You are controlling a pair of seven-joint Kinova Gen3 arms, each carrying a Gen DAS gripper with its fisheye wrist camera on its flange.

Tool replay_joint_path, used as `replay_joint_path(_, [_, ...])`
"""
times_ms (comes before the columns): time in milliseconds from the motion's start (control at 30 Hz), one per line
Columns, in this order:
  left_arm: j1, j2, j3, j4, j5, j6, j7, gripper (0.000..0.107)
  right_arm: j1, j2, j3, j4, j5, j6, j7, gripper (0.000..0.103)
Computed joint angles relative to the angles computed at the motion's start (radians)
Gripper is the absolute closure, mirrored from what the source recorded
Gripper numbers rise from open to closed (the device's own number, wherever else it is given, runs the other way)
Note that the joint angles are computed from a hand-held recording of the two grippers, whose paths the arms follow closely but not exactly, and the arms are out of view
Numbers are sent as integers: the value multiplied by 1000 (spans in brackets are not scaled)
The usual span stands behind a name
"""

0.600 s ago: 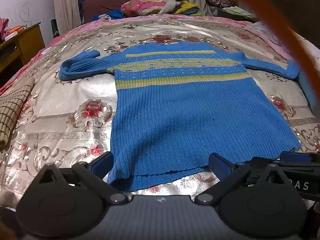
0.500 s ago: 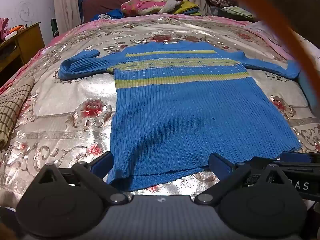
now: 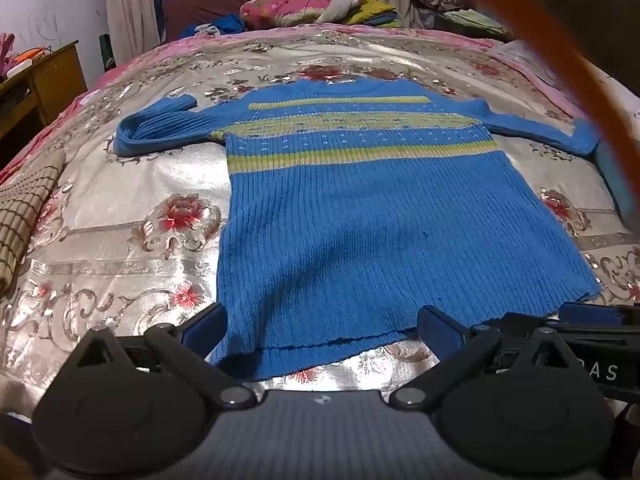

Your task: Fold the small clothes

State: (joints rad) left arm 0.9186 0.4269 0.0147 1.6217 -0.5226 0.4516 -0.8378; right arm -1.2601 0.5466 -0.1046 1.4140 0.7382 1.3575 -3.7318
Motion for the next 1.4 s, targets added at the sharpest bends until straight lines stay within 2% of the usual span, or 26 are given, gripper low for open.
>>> replay_joint_path(333, [-24, 1, 23, -10, 27, 12, -25, 4, 0, -4, -1, 2, 3, 1, 0, 40])
replay_joint_path(1400, [-41, 5, 34, -28, 69, 22, -67, 4, 13, -7, 1, 3, -2, -16, 9, 40])
